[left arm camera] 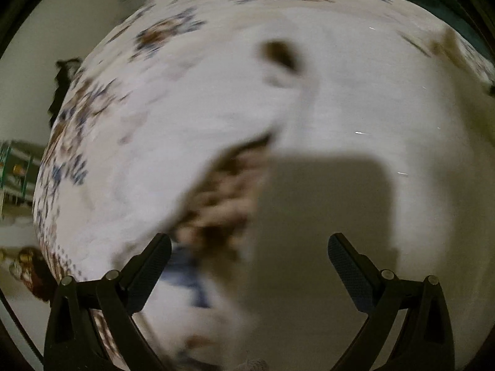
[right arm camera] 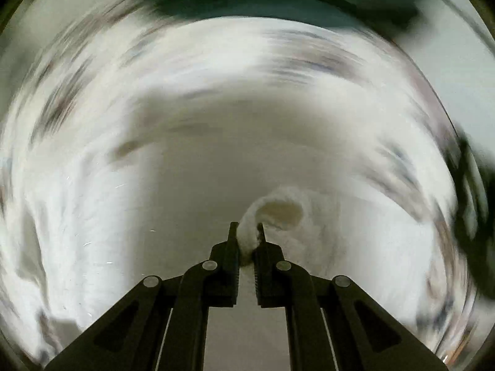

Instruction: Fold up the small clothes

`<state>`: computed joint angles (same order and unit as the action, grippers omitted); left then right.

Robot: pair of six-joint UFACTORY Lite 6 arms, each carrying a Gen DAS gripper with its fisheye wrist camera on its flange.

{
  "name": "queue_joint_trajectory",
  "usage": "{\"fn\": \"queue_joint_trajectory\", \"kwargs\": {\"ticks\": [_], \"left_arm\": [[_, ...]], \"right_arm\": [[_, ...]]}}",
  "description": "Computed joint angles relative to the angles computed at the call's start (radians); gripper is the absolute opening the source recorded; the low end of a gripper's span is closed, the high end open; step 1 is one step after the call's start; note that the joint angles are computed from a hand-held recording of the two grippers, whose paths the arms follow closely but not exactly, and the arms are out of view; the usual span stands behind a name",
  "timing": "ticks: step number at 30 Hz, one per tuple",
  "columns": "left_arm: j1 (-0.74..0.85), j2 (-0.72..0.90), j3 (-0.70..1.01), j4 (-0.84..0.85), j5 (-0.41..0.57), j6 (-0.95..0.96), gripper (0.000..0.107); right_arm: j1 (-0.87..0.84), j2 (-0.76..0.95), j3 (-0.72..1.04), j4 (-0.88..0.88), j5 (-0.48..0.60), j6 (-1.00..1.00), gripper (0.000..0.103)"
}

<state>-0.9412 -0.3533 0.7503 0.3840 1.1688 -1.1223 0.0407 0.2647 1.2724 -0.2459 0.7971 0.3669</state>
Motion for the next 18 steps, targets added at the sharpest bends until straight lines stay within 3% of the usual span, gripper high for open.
{"fn": "queue_joint_trajectory", "kwargs": {"ticks": [5,10,12,14,18], "left_arm": [[0.217,-0.237,-0.149,0.016,0.025,0.139,0.103],[0.513,-0.360,-0.224,-0.014,-0.027,0.384,0.103],[0.622,-0.382,-0.230,-0.044,-0.049,0.491,0.103],[0.788,-0.417,-0.221,-0.116,-0.054,0.673,0.103],[1.207,-0.466,-0.153,-0.254,-0.006,1.043,0.103]], "right_arm": [[0.510,0.447,0.523,-0.085,0.068,0.080,0.007],[0.685,0.823,1.004,-0.120,0.263,0.041,0.008],[0.674,0.830,1.004,-0.117,0.305,0.045,0.009],[0.631,0.762,0.918,-0.067,0.256,0.028,0.013],[0.459,0.420,0.542,0.306,0.147,-0.068,0.053]]}}
